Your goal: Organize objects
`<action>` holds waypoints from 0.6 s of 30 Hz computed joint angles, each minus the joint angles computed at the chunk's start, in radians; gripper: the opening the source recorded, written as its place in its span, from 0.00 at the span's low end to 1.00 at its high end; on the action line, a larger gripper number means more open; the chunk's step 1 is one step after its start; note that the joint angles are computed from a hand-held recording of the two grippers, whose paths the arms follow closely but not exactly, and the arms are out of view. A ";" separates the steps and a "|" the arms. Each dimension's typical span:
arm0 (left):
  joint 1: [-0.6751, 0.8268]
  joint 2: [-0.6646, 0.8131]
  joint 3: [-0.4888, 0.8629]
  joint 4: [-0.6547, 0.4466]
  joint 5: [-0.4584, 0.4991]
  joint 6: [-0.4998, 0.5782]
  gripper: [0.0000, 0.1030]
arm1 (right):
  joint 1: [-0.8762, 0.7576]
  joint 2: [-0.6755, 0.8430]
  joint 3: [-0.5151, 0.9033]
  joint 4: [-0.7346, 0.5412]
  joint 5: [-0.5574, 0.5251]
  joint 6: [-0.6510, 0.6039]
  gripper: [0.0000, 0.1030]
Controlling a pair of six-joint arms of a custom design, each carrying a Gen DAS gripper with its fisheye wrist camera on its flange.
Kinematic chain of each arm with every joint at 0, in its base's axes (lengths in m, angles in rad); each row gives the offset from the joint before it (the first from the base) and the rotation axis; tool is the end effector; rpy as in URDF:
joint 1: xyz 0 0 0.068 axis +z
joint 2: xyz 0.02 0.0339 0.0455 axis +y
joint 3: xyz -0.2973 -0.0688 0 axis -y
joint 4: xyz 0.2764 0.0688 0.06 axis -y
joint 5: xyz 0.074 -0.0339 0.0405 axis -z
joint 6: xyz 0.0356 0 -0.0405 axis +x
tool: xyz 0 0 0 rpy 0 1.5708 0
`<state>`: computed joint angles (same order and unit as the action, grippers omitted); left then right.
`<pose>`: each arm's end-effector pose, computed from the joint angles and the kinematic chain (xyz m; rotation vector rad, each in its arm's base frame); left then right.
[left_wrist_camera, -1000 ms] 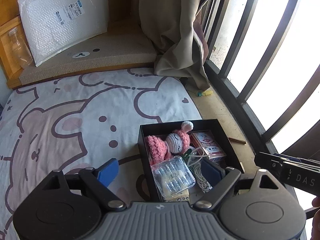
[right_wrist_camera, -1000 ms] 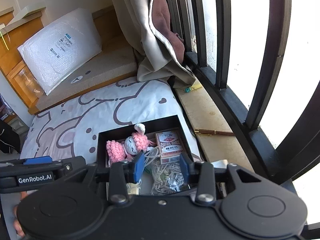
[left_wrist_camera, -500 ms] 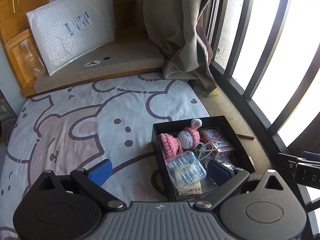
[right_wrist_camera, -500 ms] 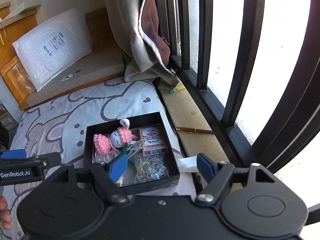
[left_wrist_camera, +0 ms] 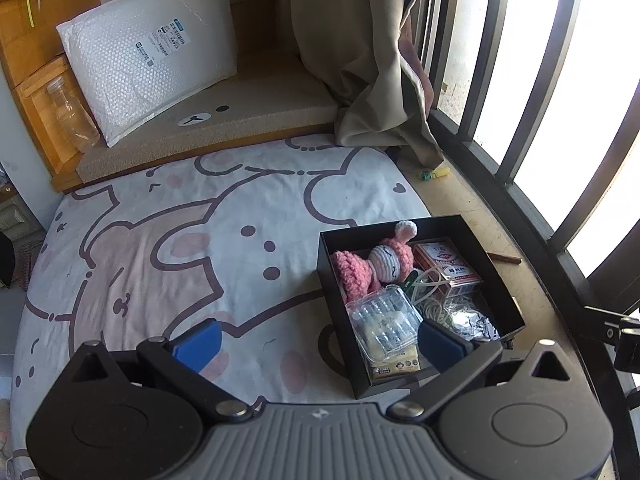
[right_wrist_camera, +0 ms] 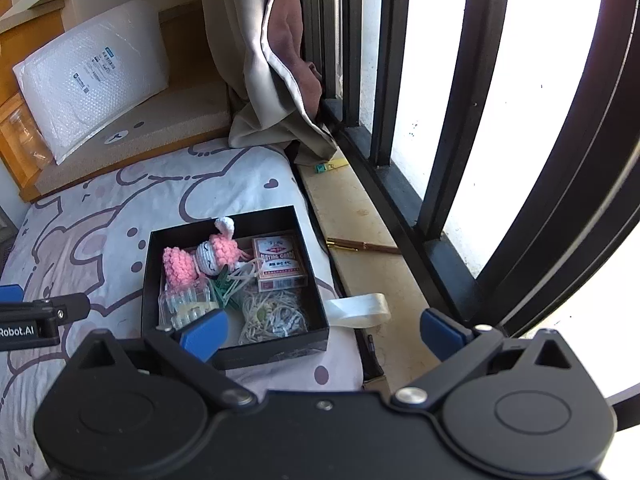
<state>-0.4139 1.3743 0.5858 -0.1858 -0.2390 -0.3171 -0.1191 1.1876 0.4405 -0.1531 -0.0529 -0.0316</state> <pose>0.2418 -0.0970 0.1615 0.0288 2.5043 0.0057 0.2191 -0.0243 0.1596 0.0852 2.4678 0.0004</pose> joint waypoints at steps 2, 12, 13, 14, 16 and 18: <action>-0.001 -0.002 -0.002 0.000 -0.002 -0.002 1.00 | -0.006 -0.003 -0.002 -0.003 0.001 0.001 1.00; -0.012 -0.030 -0.014 0.000 -0.011 0.020 1.00 | -0.010 0.003 -0.004 0.004 0.006 0.004 1.00; -0.010 -0.033 -0.015 -0.001 -0.011 0.020 1.00 | -0.008 0.004 -0.004 0.005 0.007 0.004 1.00; -0.008 -0.035 -0.015 -0.002 -0.010 0.019 1.00 | -0.007 0.004 -0.004 0.005 0.007 0.004 1.00; -0.004 -0.038 -0.016 -0.004 -0.011 0.018 1.00 | -0.002 0.001 -0.006 0.004 0.010 0.004 1.00; 0.000 -0.041 -0.018 -0.004 -0.009 0.019 1.00 | 0.000 0.000 -0.006 0.003 0.013 0.005 1.00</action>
<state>-0.4141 1.3328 0.5674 -0.1902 -0.2480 -0.2979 -0.1195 1.1879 0.4347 -0.1502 -0.0402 -0.0266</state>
